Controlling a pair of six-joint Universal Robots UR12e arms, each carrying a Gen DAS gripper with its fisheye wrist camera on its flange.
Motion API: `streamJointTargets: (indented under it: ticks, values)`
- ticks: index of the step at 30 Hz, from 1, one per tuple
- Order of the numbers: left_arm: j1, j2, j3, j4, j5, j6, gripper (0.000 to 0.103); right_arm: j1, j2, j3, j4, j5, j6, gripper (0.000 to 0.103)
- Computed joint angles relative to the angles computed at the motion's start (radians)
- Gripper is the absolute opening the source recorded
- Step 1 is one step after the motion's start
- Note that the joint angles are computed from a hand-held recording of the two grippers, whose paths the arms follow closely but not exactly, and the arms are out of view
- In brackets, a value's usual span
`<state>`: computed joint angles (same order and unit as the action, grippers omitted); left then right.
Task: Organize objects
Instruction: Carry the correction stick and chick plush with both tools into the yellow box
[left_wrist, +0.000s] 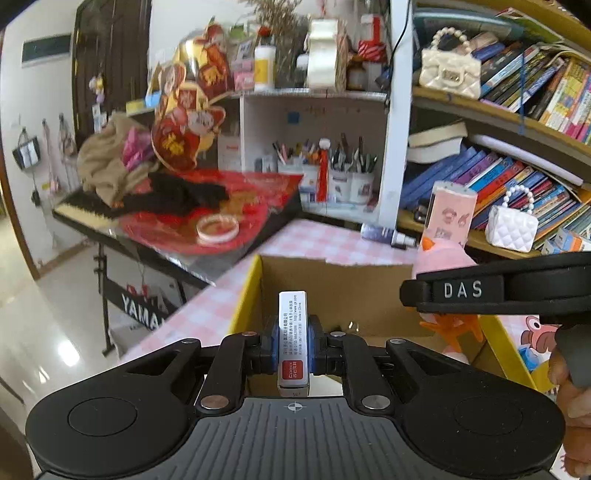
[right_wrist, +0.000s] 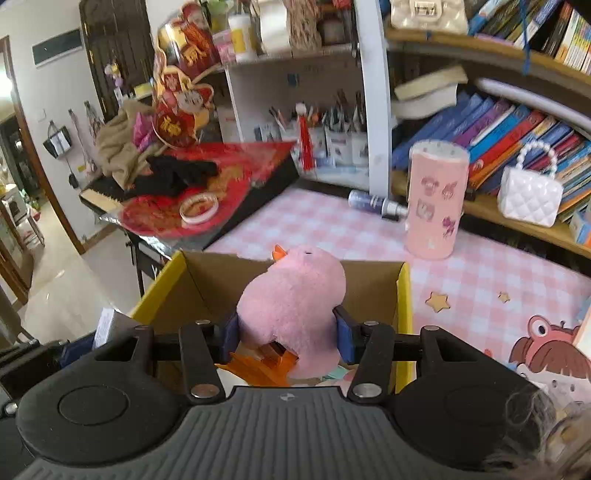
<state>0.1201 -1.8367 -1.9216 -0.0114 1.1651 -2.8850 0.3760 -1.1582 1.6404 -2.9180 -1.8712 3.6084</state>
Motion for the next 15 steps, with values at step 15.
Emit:
streamJointTargets:
  ticks: [15]
  values:
    - [-0.038,-0.034,0.039,-0.148,0.096,0.056,0.013,-0.021,0.063,-0.087,0.168,0.123,-0.196,0.049]
